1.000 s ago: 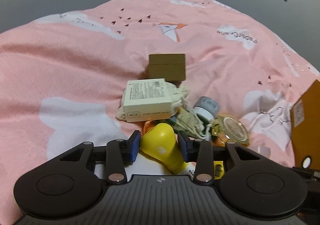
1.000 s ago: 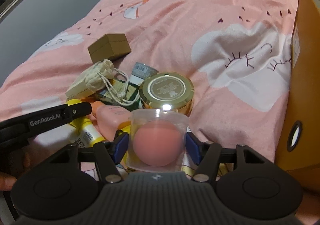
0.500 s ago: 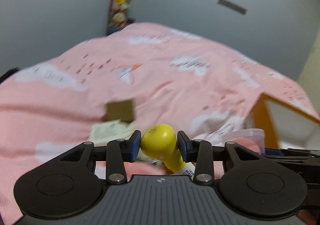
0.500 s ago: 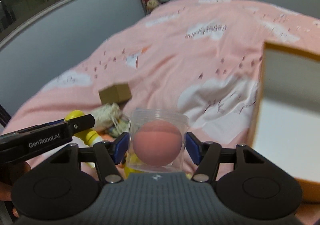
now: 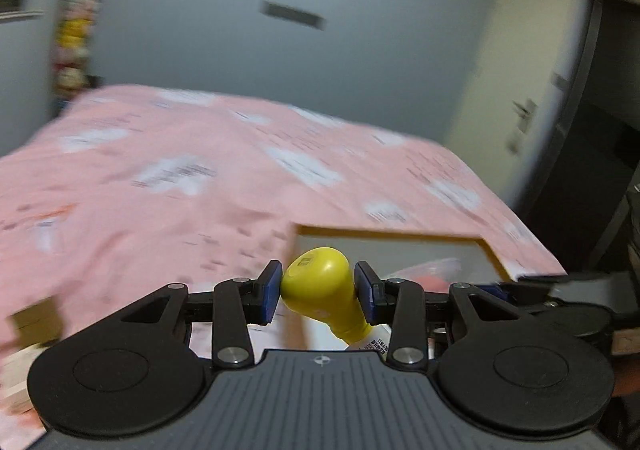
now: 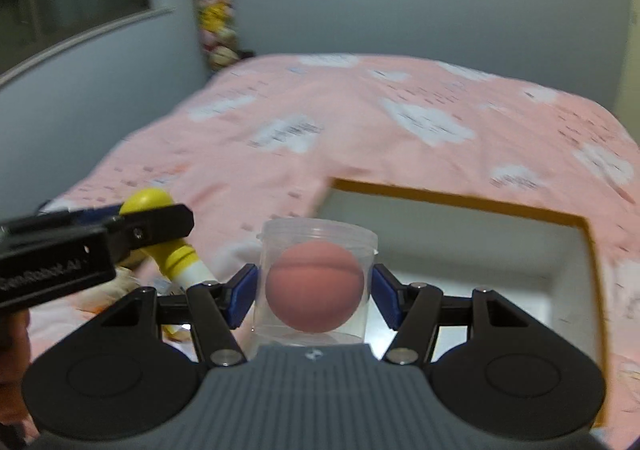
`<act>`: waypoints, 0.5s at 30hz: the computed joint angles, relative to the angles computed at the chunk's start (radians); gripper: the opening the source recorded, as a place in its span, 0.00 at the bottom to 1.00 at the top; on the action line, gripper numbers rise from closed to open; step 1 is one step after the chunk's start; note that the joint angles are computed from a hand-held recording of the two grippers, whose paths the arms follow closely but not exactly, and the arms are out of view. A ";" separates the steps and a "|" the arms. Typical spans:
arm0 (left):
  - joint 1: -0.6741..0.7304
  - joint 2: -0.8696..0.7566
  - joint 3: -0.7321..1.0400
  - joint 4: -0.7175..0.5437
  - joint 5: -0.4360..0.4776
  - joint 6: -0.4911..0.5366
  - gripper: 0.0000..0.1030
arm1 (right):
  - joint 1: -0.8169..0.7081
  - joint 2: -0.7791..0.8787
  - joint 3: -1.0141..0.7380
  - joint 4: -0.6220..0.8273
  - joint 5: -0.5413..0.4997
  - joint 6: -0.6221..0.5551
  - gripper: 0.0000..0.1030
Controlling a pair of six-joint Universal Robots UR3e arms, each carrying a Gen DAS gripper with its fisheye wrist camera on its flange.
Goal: Organize rigid objects
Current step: 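Carry the cup and yellow bottle with both tools over the orange box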
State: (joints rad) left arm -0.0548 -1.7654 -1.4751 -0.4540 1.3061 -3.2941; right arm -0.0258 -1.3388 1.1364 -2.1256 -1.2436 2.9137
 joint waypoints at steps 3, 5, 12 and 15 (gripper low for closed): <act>-0.048 -0.149 0.204 -0.140 -0.019 0.059 0.43 | -0.053 0.043 -0.072 0.105 -0.015 -0.021 0.60; -0.069 -0.254 0.357 -0.263 -0.029 0.105 0.43 | -0.076 0.093 -0.143 0.194 -0.039 -0.021 0.60; -0.129 -0.499 0.743 -0.590 0.042 0.207 0.43 | -0.106 0.226 -0.260 0.351 -0.087 -0.069 0.60; -0.145 -0.573 0.859 -0.685 0.081 0.225 0.43 | -0.119 0.256 -0.280 0.400 -0.089 -0.094 0.60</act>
